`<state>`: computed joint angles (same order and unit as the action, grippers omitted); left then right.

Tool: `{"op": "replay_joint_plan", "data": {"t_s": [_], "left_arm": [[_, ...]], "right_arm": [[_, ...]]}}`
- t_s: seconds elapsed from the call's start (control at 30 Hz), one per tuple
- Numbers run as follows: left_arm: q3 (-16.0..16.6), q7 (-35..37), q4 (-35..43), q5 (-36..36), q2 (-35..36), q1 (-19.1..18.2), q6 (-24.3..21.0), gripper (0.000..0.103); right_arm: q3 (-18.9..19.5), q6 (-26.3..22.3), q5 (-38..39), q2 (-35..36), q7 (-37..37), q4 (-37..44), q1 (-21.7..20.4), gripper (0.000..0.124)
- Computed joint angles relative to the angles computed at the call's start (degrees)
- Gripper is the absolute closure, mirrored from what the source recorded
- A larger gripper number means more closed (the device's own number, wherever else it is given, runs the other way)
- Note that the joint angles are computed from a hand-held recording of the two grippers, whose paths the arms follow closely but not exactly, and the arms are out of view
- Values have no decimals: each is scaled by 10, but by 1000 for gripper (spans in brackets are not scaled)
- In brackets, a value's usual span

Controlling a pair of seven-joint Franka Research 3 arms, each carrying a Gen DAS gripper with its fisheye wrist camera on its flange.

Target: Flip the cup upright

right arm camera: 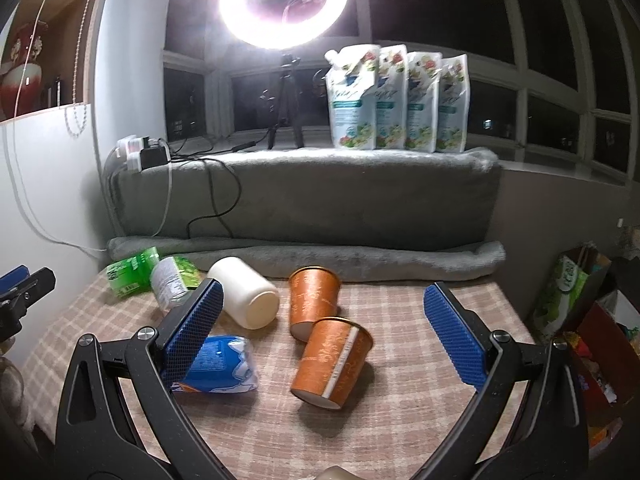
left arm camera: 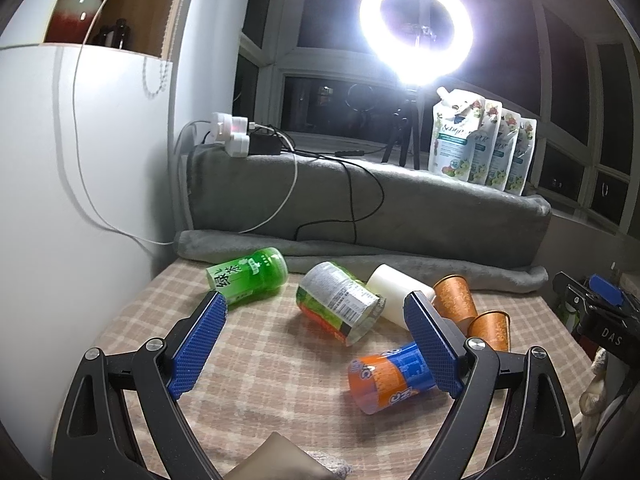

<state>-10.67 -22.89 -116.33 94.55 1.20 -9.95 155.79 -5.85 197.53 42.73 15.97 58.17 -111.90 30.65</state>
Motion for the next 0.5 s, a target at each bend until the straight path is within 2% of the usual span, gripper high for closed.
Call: {"op": "replay_joint_plan", "data": {"t_s": [0.1, 0.17, 0.23, 0.33, 0.43, 0.5], "left_arm": [[2, 6, -8, -9, -5, 2, 0, 13], [3, 12, -14, -17, -8, 5, 1, 13], [4, 18, -21, -26, -11, 8, 1, 13], [6, 30, -30, -47, -14, 14, 6, 13], [9, 45, -39, -75, -16, 21, 16, 13], [11, 51, -48, -90, -18, 26, 23, 13]], "right_arm": [[41, -24, -47, 7, 23, 12, -44, 22], [106, -51, -97, 12, 49, 23, -111, 22], [155, -80, -129, 23, 57, 42, -160, 22], [192, -125, -165, 47, 56, 81, -191, 22], [219, -205, -177, 80, 36, 144, -212, 22], [201, -274, -185, 108, 37, 204, -194, 22]]}}
